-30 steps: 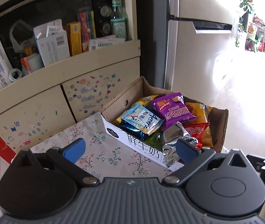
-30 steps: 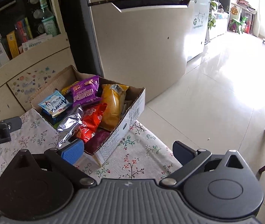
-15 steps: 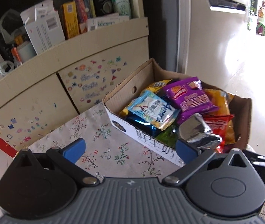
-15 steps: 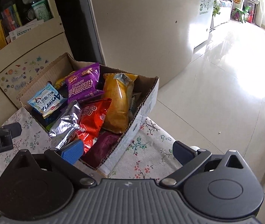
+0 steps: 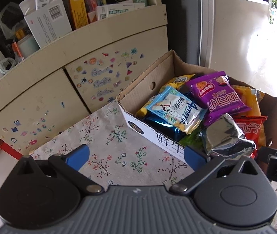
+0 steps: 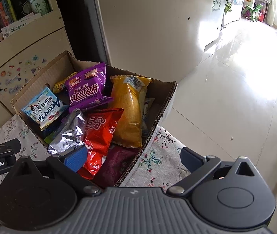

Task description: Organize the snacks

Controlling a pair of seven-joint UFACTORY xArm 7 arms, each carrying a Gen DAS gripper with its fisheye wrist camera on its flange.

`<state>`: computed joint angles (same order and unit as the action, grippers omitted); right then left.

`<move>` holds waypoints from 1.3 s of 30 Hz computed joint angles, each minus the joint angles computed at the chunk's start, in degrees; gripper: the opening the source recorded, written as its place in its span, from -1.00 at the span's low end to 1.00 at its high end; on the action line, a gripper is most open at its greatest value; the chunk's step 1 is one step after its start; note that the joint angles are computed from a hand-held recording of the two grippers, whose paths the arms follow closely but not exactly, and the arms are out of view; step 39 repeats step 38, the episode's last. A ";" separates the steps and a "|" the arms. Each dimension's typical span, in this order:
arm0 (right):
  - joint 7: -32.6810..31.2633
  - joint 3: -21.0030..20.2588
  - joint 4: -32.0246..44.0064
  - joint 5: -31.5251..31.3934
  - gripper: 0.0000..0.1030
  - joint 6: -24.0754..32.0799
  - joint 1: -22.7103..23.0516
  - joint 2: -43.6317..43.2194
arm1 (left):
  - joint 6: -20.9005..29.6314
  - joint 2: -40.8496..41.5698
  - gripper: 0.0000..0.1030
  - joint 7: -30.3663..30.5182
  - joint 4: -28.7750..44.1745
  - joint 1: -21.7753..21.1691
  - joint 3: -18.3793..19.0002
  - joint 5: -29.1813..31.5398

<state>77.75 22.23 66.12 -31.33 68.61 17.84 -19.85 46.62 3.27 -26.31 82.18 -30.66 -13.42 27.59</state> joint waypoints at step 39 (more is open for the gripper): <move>-1.50 -1.05 1.70 -1.60 1.00 2.03 1.85 2.93 | 0.40 0.50 0.98 0.67 -0.18 -0.96 -0.02 -0.83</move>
